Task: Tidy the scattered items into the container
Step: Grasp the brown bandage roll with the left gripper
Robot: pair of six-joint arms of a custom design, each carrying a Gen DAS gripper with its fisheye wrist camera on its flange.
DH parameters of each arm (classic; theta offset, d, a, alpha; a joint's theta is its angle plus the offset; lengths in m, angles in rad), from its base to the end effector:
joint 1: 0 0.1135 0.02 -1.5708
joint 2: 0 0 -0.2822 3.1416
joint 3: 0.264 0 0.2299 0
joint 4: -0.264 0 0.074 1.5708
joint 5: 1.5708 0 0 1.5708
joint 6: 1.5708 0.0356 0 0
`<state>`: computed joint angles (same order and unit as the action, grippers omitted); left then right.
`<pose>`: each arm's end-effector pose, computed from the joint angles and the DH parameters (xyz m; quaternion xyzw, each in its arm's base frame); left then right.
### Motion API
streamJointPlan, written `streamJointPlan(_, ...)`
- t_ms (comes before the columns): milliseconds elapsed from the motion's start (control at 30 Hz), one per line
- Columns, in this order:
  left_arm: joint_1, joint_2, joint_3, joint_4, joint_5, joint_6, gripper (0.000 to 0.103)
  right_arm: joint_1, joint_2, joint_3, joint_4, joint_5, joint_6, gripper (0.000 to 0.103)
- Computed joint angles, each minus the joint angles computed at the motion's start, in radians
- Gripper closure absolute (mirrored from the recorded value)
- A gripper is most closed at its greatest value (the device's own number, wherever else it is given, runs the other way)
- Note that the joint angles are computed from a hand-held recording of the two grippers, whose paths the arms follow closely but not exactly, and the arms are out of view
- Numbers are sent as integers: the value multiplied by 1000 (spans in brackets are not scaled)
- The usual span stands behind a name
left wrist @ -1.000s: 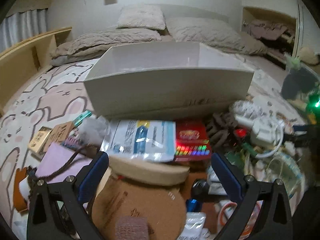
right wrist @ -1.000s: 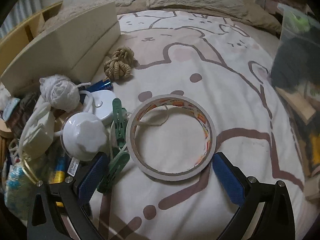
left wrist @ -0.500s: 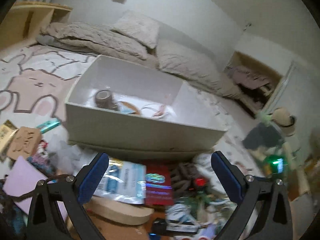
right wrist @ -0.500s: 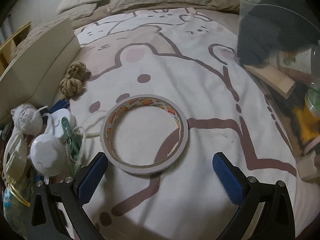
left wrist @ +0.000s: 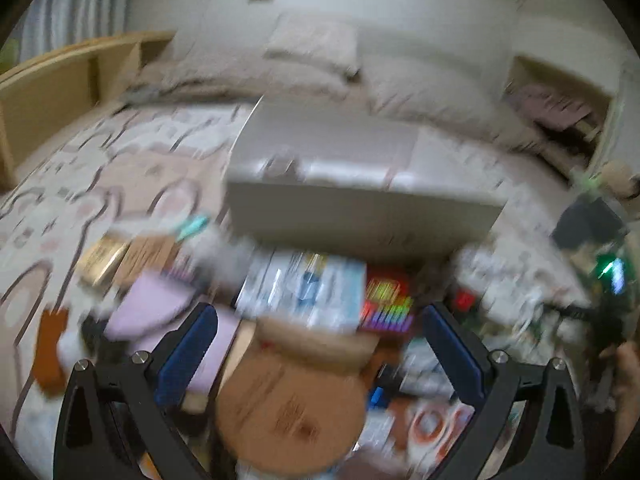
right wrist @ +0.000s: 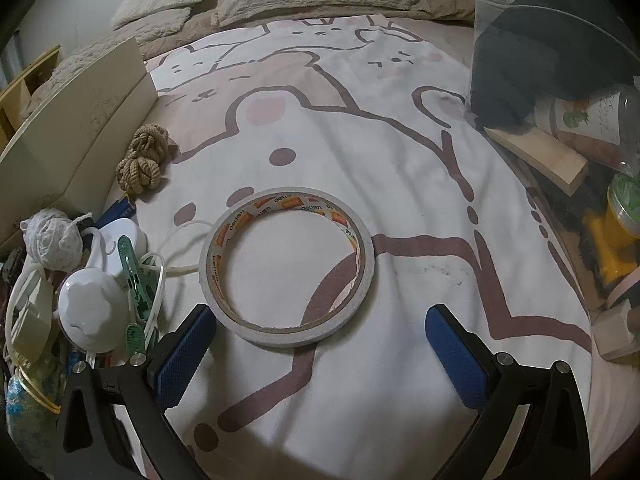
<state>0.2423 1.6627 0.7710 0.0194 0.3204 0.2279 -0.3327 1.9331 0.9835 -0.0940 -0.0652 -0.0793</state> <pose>0.2952 0.0614 0.1769 0.0479 0.9280 -0.0671 0.3634 0.3345 -0.1131 0.1372 0.1135 0.9583 -0.0225 0.2613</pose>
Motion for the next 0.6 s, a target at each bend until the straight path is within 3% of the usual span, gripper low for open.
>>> streamJointPlan(67,-26,-43,-66,-43,-76,32,0,0,0,-1,1,-2,1,0)
streamJointPlan(300,-128,-237,-312,-147,-128,272,3,1,1,-1,-1,1,1,0)
streamJointPlan(367,-135,-250,-339,-177,-168,315,28,1,1,-1,-2,-2,4,0)
streamJointPlan(500,-112,-203,-380,-81,-284,319,33,-2,1,0,-3,-5,4,0)
streamJointPlan(600,-69,-120,-357,-57,-325,327,56,-4,0,1,-6,-8,4,0)
